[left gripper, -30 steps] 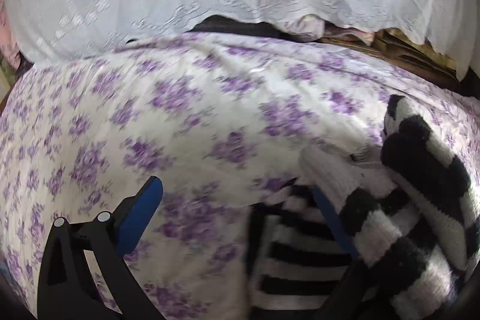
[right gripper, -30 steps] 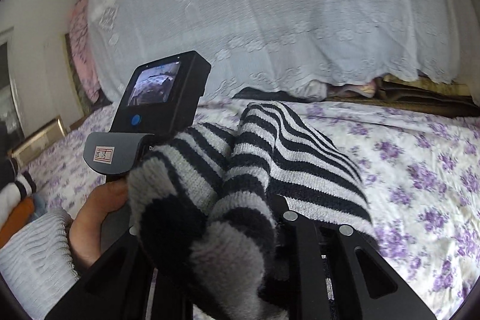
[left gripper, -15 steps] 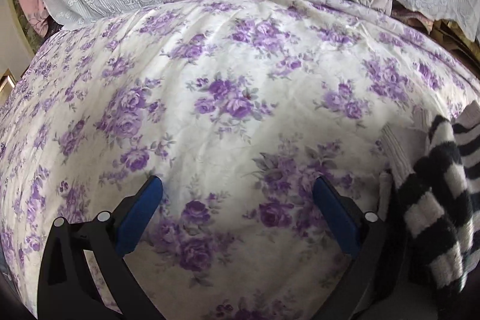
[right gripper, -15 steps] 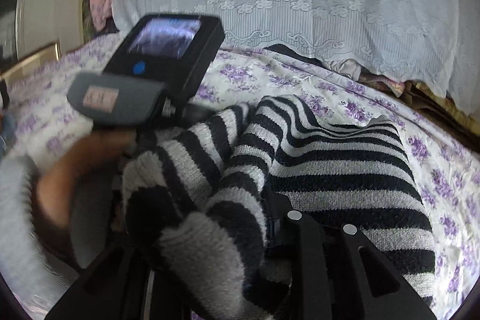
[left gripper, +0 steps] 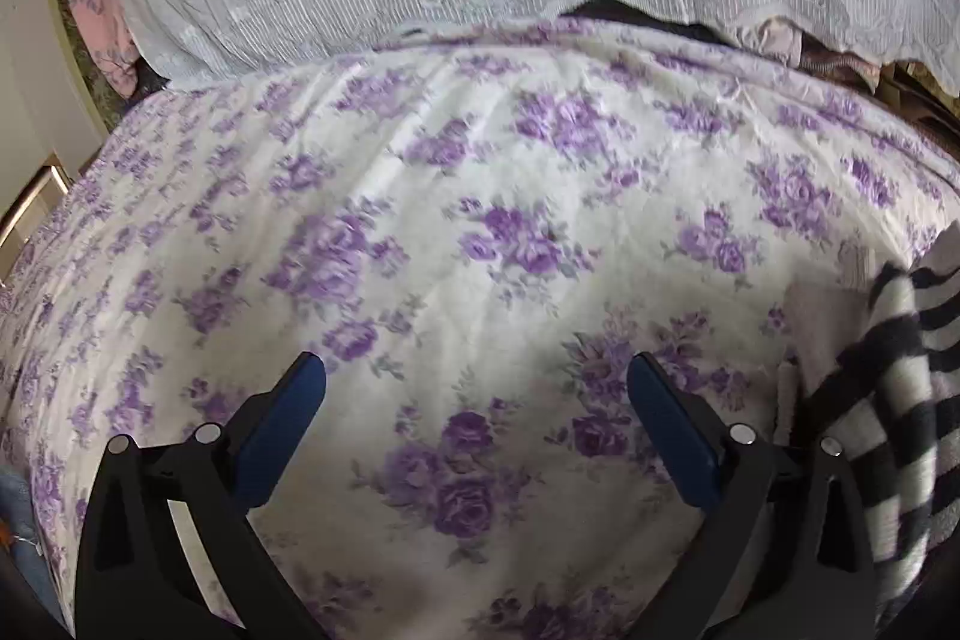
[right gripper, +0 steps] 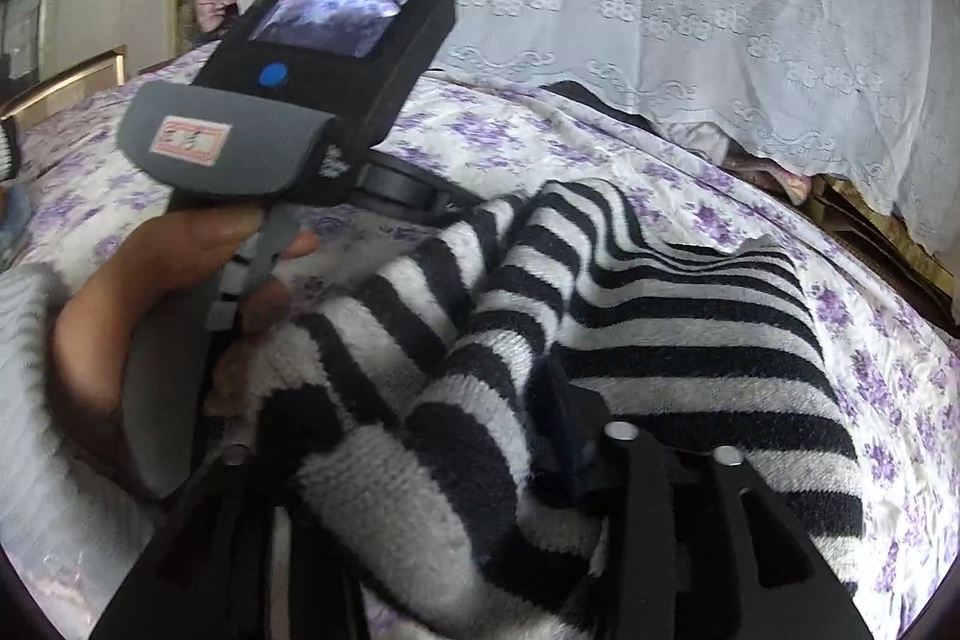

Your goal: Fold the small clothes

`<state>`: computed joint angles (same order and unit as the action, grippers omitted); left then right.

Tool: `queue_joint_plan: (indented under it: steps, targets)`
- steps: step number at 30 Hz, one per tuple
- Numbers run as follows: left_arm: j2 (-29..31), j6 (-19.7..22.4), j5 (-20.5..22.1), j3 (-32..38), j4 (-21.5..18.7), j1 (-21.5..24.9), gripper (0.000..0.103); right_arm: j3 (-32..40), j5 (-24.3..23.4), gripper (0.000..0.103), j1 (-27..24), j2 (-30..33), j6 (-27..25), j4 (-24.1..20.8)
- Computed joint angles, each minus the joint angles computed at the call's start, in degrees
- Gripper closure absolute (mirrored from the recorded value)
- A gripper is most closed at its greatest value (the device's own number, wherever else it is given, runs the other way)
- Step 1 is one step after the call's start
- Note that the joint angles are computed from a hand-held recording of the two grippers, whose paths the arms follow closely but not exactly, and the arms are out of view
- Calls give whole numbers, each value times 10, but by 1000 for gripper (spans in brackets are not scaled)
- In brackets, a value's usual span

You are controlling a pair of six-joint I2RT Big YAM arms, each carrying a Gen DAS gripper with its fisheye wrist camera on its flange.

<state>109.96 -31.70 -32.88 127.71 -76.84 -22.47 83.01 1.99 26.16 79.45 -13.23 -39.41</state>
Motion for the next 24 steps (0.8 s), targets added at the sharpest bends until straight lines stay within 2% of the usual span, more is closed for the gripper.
queue_joint_plan:
  steps: [1,5,12,18,24]
  targets:
    - [-6,-1,-3,-7,6,0,5,-6,-1,44,3,-6,-8,2]
    - [-36,-5,5,-39,35,2,5,-31,5,43,14,-27,-32,16]
    - [-80,33,-28,-79,85,-23,5,-54,-56,44,-5,-70,-30,4]
    - [-108,49,-46,-101,109,-45,5,-70,-101,44,-38,-107,2,8]
    - [-131,55,-56,-120,123,-68,5,-47,-136,47,-86,-97,50,10]
